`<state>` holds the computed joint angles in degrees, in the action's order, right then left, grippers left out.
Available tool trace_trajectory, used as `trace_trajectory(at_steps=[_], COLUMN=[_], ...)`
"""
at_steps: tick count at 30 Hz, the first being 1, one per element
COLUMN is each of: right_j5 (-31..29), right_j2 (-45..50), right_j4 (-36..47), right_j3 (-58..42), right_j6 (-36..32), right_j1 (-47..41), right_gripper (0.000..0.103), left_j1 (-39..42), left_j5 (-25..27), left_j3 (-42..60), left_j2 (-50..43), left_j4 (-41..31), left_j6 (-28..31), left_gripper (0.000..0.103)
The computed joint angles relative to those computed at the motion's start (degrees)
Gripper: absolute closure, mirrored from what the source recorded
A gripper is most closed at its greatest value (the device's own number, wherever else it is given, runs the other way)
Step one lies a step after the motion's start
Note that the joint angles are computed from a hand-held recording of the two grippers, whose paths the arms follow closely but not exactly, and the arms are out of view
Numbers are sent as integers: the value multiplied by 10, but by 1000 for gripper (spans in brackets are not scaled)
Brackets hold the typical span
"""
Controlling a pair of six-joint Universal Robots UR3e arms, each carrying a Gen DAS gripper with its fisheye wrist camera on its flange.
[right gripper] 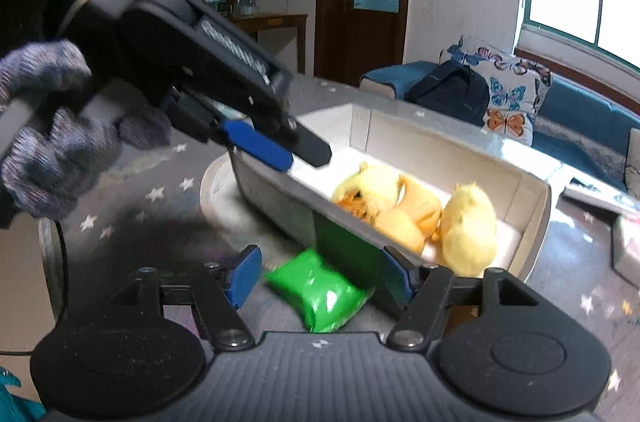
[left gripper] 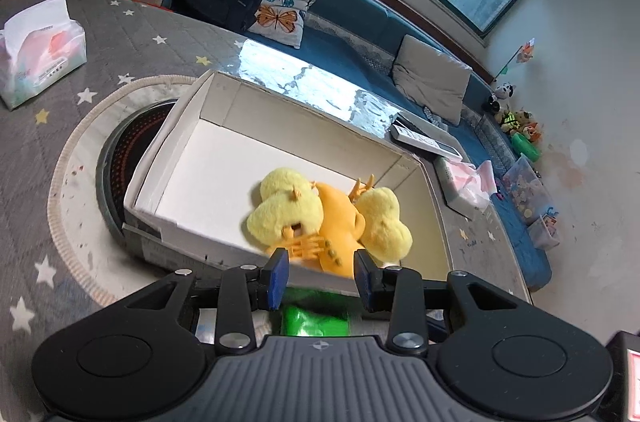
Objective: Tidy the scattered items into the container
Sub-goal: 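Move the left gripper down onto the green packet beside the box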
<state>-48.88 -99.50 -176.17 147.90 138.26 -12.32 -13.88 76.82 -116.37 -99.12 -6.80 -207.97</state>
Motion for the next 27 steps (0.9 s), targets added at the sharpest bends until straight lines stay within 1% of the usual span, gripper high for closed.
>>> trace_trajectory(at_steps=[4,10,12,13,15,22,27], right_j5=[-14,-42,-48,-53,-60,-74,-55], right_j2=[26,92,112,121,136,180,149], right_j4=[-20,-80,-92,-102,-115,-126,-89], right_j3=[9,7,1,-1,-6,-35,-22], right_j6=[0,21,30,35,43,56,26], right_j1=[5,25,31,34,40,65,59], right_gripper=[36,35,32,28,28,26,26], left_j1=[-7,-4,1,2,6,12,17], left_j5=[-5,-25,-35,-38,-45,-58,-57], left_j3=[-24,-41,-44,-46,-50,-53,-56], left_j2=[7,-11,-20,-23,-29,-47,-47], left_j4=[9,23,28,31,36,48,47], left_j6=[1,-4,-5,-5,-5,-13,-13], left_gripper=[65,65,65,65,65,65,65])
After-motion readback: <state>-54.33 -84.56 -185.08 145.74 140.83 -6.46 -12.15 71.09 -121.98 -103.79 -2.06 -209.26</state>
